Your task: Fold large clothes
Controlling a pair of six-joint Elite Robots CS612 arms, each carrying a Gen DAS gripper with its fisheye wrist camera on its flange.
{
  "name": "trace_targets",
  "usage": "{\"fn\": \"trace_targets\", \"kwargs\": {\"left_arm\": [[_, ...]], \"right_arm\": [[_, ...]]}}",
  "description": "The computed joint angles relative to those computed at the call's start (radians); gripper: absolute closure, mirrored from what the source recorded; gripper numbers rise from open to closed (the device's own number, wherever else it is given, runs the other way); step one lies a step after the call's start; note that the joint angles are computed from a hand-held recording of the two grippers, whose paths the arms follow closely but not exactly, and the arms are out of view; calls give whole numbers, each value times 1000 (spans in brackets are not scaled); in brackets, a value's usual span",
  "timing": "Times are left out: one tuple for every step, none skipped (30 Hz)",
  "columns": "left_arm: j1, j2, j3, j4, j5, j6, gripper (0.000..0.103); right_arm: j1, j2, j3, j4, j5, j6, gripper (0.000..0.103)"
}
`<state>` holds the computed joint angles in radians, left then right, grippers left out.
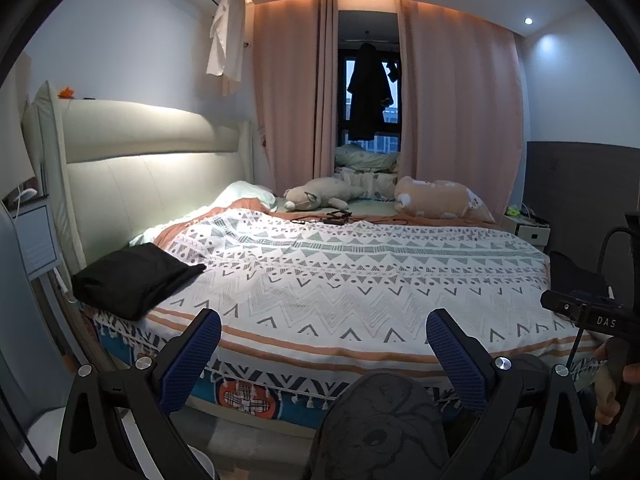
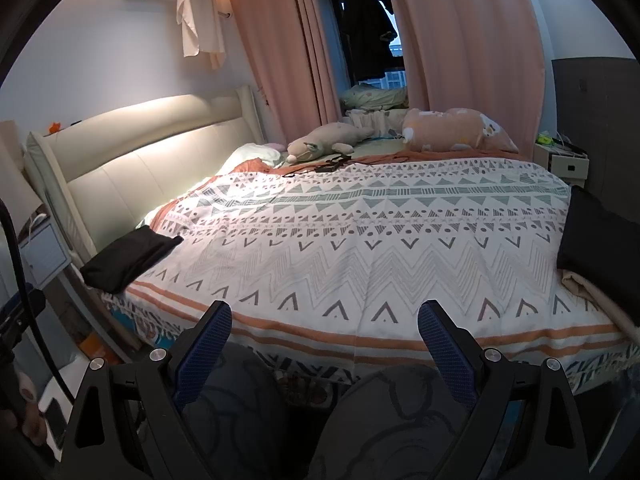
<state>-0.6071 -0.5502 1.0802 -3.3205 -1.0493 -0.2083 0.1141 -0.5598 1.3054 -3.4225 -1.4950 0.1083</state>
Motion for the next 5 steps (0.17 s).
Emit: {"fn": "trace_targets", "kwargs": {"left_arm": [[0,-1,4,-7,-1,3,0],[-1,-3,8,-14,-1,6,0],[-1,-5,12,-20,-1,9,0],[-2,-7,16,-24,-2,12,0],[-2,-9,19,-30,-1,15,0]], "right_arm": [[0,-1,3,-3,-1,0,8],[0,-3,6,-4,-1,0,8],[1,-6,9,-5,-2,2,8],[1,-9,14,-7,2,7,8],[-1,-14,18,-3,21,19,8]]}}
